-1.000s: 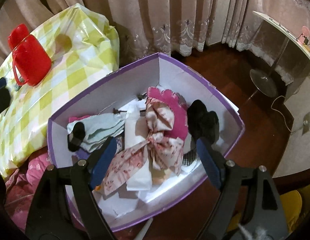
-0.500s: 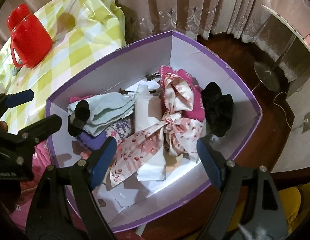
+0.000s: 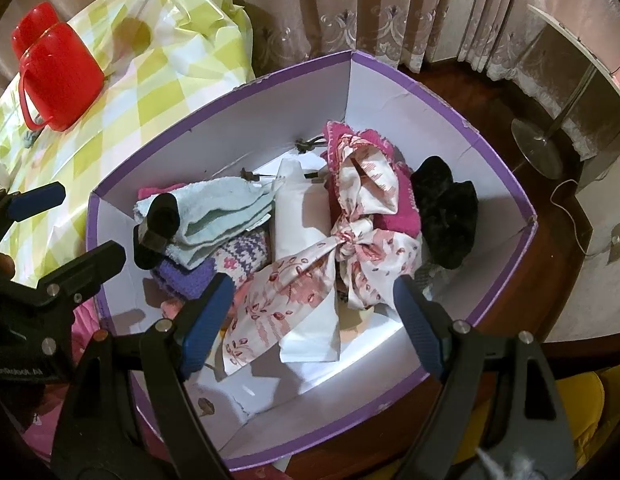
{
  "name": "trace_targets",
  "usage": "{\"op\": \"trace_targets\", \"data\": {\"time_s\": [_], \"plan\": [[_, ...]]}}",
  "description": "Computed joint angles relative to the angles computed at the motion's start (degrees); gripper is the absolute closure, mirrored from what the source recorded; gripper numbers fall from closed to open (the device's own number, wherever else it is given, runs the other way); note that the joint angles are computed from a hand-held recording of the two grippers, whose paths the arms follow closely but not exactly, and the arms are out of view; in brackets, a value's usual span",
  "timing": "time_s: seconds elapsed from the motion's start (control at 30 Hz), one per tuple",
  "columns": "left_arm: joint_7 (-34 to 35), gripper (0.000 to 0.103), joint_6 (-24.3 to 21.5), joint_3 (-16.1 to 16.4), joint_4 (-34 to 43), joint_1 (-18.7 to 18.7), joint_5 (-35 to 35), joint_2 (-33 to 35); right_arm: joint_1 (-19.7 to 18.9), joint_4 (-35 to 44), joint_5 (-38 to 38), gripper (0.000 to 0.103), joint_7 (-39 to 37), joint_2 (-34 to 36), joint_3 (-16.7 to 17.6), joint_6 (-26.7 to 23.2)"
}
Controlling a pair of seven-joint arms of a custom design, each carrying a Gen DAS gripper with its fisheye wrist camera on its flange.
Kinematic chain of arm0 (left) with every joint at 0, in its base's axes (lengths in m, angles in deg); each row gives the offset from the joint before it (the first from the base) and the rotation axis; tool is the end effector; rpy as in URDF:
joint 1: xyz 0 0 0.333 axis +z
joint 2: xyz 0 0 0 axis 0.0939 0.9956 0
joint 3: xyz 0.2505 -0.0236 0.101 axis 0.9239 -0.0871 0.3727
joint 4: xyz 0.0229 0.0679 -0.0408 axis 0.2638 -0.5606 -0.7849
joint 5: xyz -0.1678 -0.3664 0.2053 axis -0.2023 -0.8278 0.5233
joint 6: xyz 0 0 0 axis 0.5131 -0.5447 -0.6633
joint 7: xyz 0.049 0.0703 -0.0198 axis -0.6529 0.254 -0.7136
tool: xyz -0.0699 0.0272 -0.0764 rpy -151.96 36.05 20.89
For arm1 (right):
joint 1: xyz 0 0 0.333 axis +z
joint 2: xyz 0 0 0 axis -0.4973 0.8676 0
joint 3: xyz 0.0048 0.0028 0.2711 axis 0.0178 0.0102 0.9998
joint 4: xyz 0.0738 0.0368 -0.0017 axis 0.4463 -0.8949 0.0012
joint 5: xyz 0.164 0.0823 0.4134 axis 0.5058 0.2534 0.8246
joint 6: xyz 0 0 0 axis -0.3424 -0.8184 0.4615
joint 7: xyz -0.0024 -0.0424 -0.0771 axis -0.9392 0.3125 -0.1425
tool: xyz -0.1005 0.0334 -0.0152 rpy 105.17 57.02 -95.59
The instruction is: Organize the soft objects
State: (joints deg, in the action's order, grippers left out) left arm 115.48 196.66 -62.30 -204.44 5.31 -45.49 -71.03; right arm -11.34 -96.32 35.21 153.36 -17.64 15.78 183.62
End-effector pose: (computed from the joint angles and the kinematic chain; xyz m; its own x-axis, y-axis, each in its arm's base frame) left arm 0.6184 -0.0586 0.4122 -0.7787 -0.6274 -0.0038 -0.5452 0.6797 -0.4907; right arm 0.4797 0.2742 0.4291 -0.4586 -0.8887 -0.0013 -0.8178 0.4226 -0.3906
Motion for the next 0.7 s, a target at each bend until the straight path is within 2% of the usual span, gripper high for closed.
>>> {"op": "trace_targets", "data": {"time_s": [0.7], "plan": [[0.2,0.0,-0.7,0.1,0.0,0.3,0.5,0.2,0.4,0.2,0.9,0.019,1.0,0.8,-0.1,0.5]]}}
